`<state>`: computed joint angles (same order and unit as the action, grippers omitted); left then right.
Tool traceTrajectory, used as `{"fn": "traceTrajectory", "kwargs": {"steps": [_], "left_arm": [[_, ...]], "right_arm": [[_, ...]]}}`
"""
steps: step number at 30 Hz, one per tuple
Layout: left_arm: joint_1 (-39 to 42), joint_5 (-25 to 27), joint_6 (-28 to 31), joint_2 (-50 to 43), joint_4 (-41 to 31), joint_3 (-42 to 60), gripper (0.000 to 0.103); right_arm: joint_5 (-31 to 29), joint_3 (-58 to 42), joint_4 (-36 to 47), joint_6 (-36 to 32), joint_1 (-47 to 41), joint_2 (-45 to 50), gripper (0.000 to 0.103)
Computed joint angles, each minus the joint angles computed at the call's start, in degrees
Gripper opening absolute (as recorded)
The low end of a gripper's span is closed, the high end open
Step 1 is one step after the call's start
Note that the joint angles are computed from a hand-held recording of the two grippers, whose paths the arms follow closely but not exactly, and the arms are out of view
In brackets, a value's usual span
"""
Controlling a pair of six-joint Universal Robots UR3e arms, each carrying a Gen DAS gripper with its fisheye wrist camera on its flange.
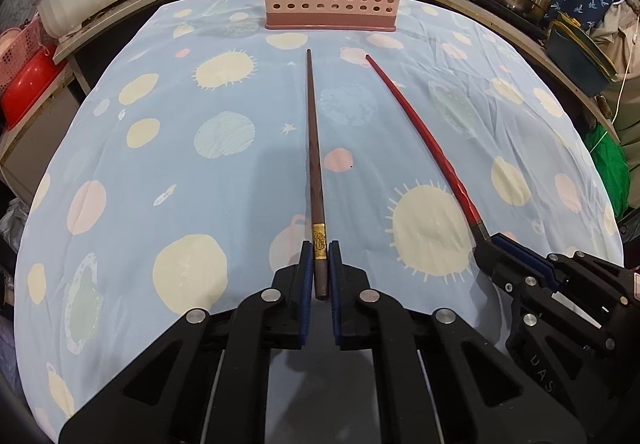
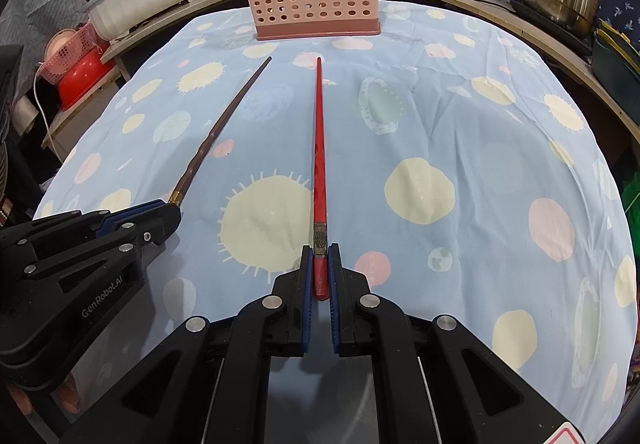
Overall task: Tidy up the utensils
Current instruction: 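Lift both chopsticks and carry them toward the pink holder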
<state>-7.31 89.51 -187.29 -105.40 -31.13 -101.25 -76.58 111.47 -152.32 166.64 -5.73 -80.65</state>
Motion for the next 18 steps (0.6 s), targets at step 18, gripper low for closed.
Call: {"fn": "traceTrajectory", "kwargs": {"steps": [18], "left_arm": [[1.2,-0.3,-0.1,8.9,-2.1,-1.1,0.007]], "right_arm": [[4.6,1.9,3.5,-1.1,-3.6,-11.2,0.007]]}}
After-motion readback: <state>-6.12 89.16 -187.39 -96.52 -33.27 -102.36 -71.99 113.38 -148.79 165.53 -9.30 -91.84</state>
